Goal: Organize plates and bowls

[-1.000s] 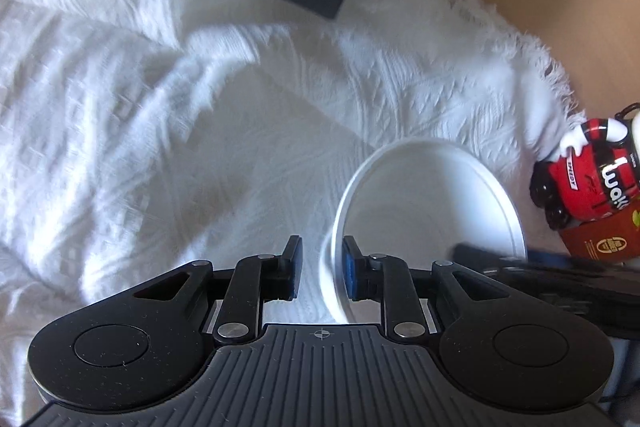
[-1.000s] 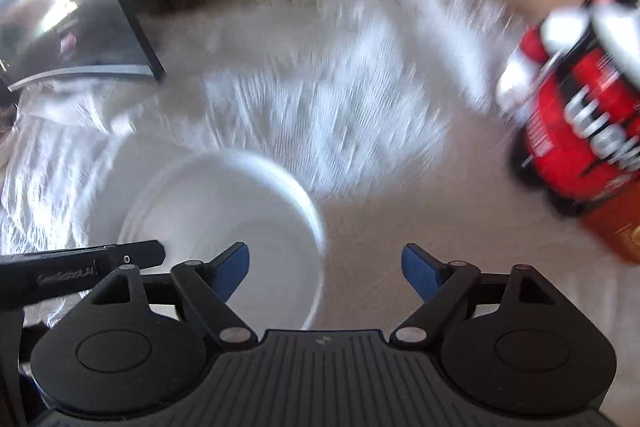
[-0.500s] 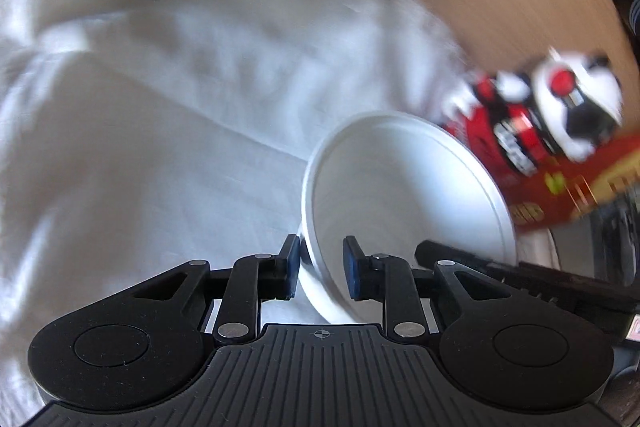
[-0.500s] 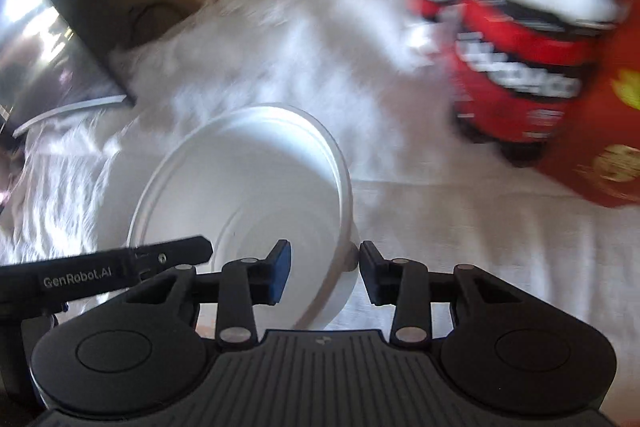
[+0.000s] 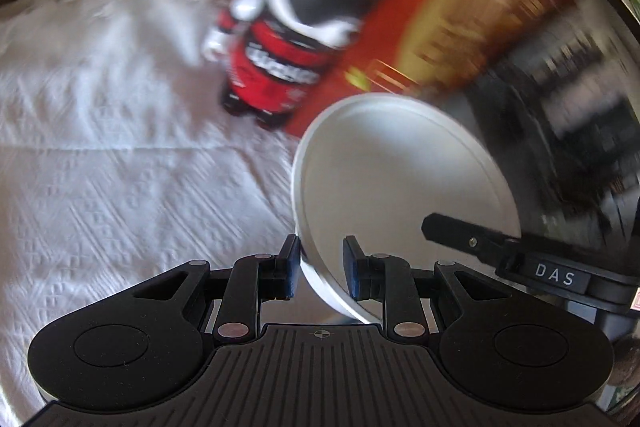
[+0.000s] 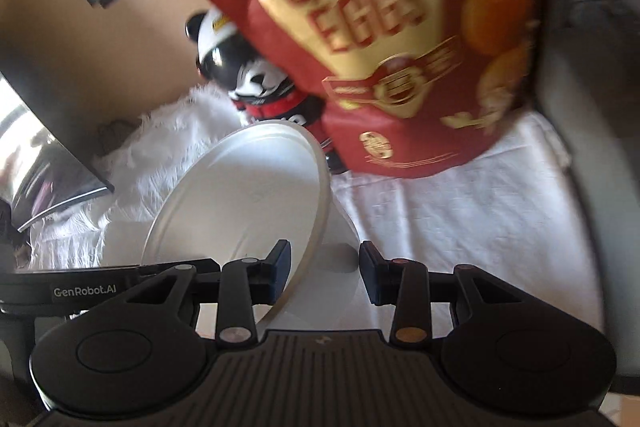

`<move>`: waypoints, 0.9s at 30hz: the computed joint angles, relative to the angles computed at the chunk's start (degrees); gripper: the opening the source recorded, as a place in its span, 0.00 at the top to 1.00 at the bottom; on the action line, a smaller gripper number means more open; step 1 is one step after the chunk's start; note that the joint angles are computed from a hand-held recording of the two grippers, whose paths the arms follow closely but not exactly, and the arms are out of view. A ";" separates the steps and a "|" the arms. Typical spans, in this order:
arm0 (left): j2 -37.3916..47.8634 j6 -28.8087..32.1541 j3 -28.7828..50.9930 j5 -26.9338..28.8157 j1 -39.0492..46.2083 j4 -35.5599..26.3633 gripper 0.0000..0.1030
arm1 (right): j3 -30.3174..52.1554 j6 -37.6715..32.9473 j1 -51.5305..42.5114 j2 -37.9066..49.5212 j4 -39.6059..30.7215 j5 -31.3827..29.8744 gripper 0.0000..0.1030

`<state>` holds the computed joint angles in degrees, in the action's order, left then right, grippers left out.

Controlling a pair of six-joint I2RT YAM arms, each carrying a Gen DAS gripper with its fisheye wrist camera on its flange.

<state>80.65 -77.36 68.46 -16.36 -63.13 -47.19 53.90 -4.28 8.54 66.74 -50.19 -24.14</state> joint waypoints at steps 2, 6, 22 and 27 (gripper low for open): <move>2.57 1.02 3.92 0.87 -1.65 -1.71 0.76 | 0.18 -3.59 -3.66 -3.96 -4.19 -0.88 0.64; 4.17 0.87 6.38 2.91 -4.96 -2.77 0.76 | 0.87 -11.41 -11.43 -8.51 -12.49 -3.25 0.64; 6.56 -4.45 -1.89 7.09 -12.50 2.75 0.77 | -14.83 -31.19 -27.91 -19.27 -23.78 -2.93 0.63; 4.99 -5.98 -1.90 4.53 -14.05 1.28 0.79 | -16.84 -30.01 -25.11 -21.39 -22.61 -2.12 0.63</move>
